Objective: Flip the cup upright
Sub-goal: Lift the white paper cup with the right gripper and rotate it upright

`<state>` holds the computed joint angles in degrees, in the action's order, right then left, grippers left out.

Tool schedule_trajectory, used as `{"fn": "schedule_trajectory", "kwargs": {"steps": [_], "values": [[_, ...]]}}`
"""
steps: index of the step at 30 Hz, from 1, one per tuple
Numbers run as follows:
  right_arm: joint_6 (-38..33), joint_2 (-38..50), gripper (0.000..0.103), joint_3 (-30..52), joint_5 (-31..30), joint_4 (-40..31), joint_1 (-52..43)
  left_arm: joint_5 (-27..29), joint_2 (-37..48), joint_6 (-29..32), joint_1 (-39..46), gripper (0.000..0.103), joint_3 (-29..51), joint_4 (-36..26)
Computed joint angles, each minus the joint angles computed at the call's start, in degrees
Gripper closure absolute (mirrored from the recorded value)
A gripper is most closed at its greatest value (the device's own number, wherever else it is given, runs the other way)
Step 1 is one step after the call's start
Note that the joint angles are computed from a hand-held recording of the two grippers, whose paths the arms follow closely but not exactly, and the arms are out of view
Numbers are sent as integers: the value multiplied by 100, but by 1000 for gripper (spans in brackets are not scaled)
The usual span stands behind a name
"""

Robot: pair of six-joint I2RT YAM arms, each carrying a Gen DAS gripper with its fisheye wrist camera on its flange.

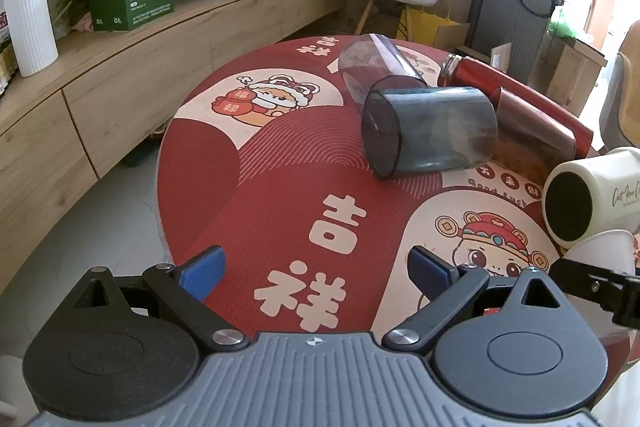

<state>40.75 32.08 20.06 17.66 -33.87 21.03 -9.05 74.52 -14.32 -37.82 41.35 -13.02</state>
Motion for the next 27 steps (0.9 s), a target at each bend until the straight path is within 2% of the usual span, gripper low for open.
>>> {"fn": "schedule_trajectory", "kwargs": {"steps": [12,17,22,27], "values": [[-349,-490,32,-2,-726,-225,-781,5,9,-17,1,4,1,6],[-507,-629,42,1,-1445,-274,-1355,-18,48,-22,-45,4,17,-14],[-494,-610,42,28,-1284,-263,-1079,37,95,-84,-55,4,51,-49],[-457,-446,42,130,-455,-139,-105,75,75,-114,-28,4,42,-60]]}}
